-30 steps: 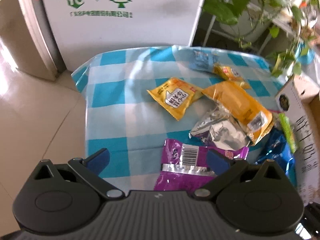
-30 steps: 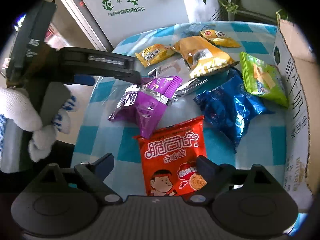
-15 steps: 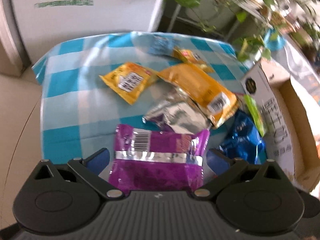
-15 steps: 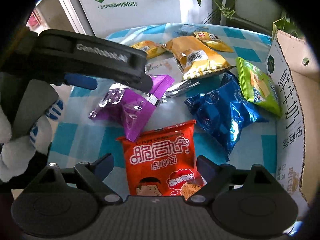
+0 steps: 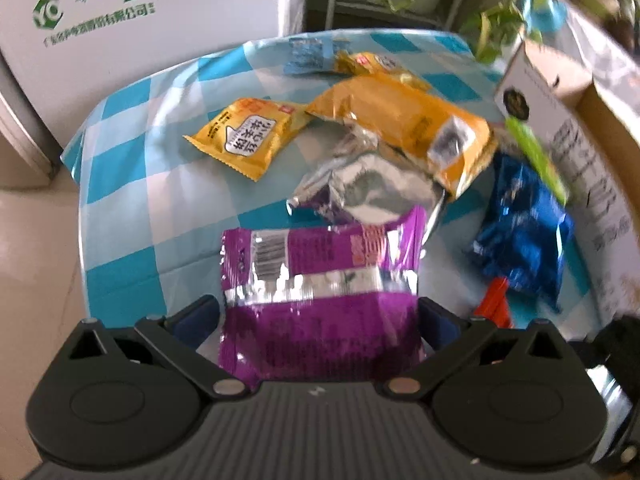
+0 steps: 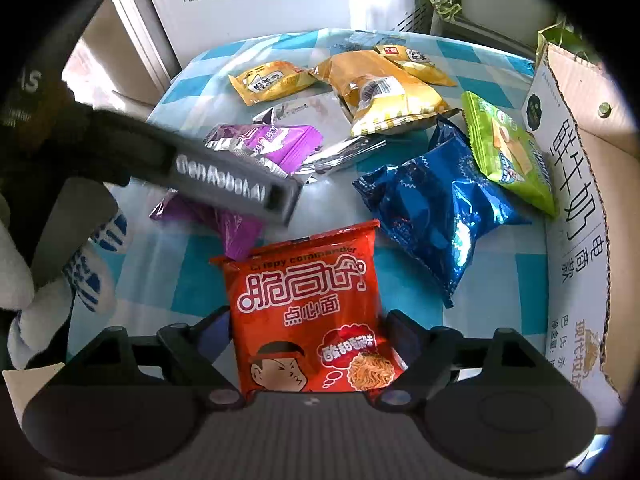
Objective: Organize snacks
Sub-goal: 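Grasp the red Crispy commander bag with the right gripper while the left grasps the purple bag, then lift the red bag toward the cardboard box with the right gripper while the left lifts the purple bag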
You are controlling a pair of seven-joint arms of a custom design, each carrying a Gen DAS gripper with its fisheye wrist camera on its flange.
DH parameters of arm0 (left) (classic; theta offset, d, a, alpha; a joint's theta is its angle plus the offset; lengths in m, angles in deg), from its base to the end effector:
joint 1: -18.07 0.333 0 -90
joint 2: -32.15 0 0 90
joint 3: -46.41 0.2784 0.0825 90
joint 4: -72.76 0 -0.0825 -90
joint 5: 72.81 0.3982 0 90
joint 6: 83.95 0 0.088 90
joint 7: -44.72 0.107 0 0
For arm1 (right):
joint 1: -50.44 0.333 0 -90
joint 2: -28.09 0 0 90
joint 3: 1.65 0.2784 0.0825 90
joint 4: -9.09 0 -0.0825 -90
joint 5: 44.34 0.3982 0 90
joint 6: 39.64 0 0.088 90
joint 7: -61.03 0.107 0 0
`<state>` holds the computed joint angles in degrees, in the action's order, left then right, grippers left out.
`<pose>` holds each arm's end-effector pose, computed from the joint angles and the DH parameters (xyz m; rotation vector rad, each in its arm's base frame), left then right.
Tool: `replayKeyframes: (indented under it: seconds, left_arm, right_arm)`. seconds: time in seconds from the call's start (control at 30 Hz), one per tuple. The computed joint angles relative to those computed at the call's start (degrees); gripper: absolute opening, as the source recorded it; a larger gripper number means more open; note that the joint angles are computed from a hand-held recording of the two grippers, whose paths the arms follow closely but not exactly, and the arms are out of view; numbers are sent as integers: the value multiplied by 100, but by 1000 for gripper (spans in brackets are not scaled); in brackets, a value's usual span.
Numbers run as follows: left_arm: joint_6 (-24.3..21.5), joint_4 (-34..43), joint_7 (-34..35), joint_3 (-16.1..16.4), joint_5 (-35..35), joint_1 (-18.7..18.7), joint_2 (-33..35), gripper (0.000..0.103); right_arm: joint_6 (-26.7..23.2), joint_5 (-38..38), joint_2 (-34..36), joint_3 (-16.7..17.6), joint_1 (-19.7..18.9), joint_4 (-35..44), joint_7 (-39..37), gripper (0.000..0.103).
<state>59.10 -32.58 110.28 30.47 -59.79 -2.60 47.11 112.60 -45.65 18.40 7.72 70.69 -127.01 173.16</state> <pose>0.5341 -0.3859 0.3925 -1.6656 2.3615 -0.5427 0.4601 0.2628 0.3922 -2.0645 1.7714 -0.2587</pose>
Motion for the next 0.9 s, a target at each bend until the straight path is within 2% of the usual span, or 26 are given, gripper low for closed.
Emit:
replayKeyframes:
  seconds: [0.23,0.33,0.43,0.53,0.7,0.83,0.9]
  left_arm:
    - [15,-66,-341,70,248,-41,-27,102]
    - [59,-119,-440,87,424,-80,-44,103]
    - [96,-141,-304,39,256,0,-65,102]
    - [311,-367,-297,12,62,68,-218,100]
    - [616,-740,-653,74,257,48,-496,83]
    - [1110,-1216,-731,-6,-408,209,-820,82]
    - [1228,-1435,-920,5,-394,192,-989,82]
  right_arm:
    - [-104,-266,126,41,8,131,142,91]
    - [-105,-323,101,34,13,114,187,88]
    - [-44,-381,43,28,13,51,164,80]
    - [1,-206,-40,-13,45,-20,-29,77]
    - [124,-80,-194,7,2,-137,-122,77]
    - [198,-96,-346,43,-97,-248,0,77]
    - [188,-231,-397,101,-176,-274,154,77]
